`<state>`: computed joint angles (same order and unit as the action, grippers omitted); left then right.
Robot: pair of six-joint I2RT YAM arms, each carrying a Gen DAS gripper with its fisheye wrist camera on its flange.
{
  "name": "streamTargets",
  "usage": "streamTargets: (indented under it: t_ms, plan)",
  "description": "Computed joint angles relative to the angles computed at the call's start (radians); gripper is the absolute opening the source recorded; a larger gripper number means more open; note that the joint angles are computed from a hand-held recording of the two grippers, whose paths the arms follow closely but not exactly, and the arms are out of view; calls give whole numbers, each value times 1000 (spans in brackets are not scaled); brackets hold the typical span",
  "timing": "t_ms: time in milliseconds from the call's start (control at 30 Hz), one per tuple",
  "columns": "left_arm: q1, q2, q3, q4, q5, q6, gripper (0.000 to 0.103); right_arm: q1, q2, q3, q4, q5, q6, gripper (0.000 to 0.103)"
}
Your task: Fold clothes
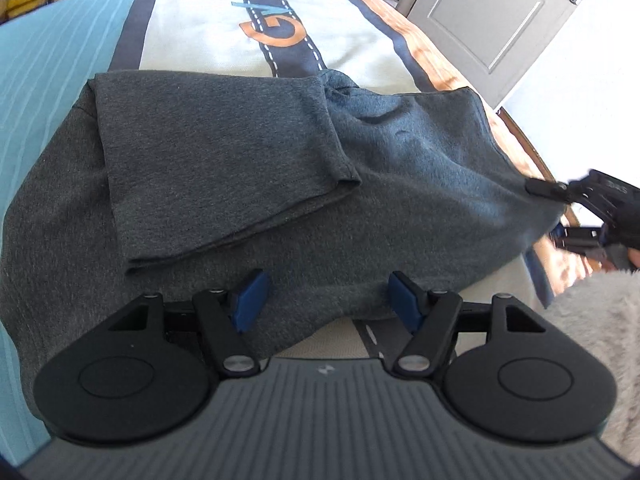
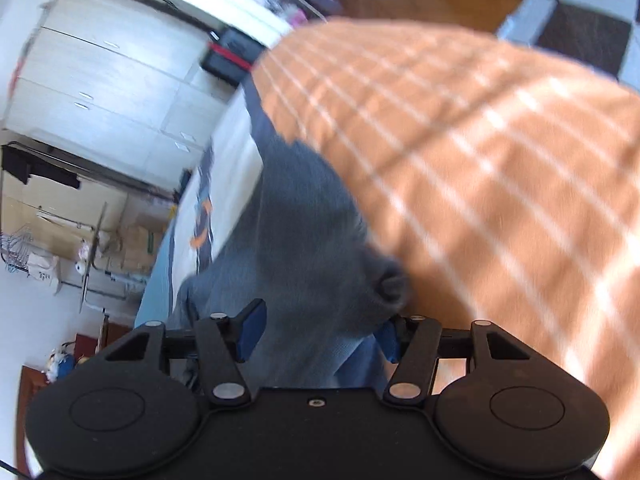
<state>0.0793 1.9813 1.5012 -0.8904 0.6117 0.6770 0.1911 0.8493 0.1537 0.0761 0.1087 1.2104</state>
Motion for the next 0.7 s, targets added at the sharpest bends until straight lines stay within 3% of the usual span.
streamTargets:
  t_ms: [33,67,100,200,333,467,567,700]
  plan:
    - [1,-13,-8,2,-5,15,67,-3,33,0,29,7,-24,27]
    - [4,-28,-15,1,-8,37,66,-7,66,3,54,10,-48,17]
    - [15,-46,-15,-11,-3,88,66,-11,99,6,79,14,-72,15]
    - [50,-94,-1,-54,17,238,66,-10,87,111,1,11,-178,14]
    - [146,-9,201,-216,85,276,67,50,159,366,-98,13,-315,14]
    - [228,173,501,-395,93,233,65,190,407,686,-147,2,-443,14]
    - [266,238,605,-401,41,221,64,284,628,937,-202,-56,-544,13]
    - [350,378,798,-511,107,218,64,379,935,1225,-314,-81,-597,13]
